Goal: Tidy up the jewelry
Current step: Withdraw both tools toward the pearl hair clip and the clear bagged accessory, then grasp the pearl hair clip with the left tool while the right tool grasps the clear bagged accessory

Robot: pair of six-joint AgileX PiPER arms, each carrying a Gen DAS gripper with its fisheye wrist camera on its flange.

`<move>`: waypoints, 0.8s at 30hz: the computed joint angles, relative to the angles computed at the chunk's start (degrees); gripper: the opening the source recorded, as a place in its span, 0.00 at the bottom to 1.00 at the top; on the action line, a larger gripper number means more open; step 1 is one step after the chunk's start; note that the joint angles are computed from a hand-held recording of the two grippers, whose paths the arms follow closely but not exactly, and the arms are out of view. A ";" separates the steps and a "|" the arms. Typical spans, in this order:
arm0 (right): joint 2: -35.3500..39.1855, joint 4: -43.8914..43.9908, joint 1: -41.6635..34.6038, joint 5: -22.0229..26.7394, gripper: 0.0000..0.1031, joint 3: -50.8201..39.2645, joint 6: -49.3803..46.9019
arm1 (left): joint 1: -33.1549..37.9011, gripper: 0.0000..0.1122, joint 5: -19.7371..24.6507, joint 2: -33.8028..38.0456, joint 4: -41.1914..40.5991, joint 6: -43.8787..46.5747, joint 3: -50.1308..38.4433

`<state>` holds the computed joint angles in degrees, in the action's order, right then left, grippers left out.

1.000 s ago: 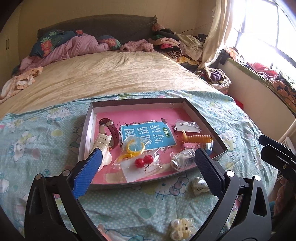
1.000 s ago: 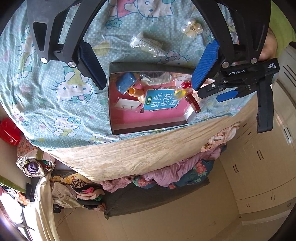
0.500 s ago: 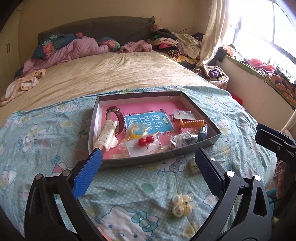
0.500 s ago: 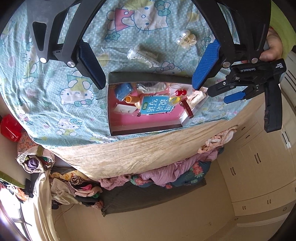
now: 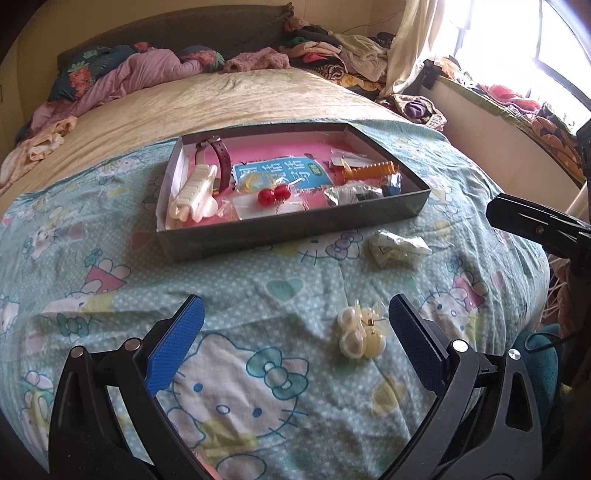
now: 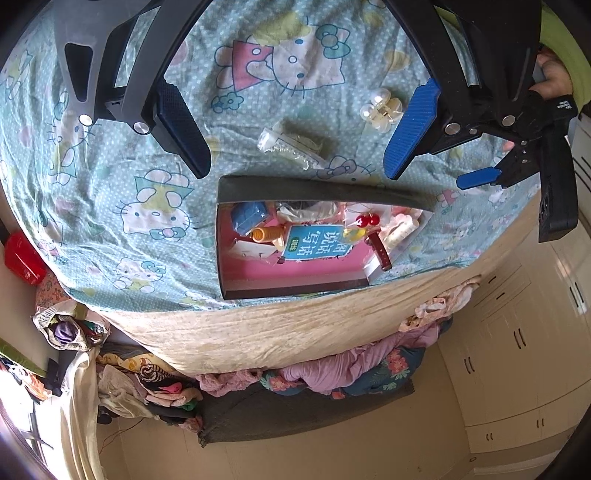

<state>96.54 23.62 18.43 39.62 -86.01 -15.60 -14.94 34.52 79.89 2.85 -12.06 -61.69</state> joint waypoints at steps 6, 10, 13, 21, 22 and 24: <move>1.32 -1.44 0.63 1.45 0.91 0.07 0.28 | -1.39 0.83 -0.28 -0.10 -2.37 2.89 2.68; 2.47 -2.04 0.60 2.28 0.91 -0.36 0.96 | -1.98 0.76 -1.01 0.34 -6.80 6.73 3.61; 3.45 -2.33 0.51 2.99 0.91 -0.75 1.13 | -3.06 0.67 -1.64 1.15 -8.12 7.99 3.75; 7.88 0.18 -0.44 6.33 0.91 -3.16 0.69 | -6.36 0.40 -4.69 6.24 -5.28 5.74 3.00; 8.67 1.19 -0.66 6.95 0.91 -3.76 0.33 | -6.58 0.36 -4.89 6.81 -3.54 4.20 2.78; 10.40 2.40 -0.79 8.05 0.91 -5.32 0.27 | -5.85 0.27 -5.79 6.74 -4.37 5.24 3.26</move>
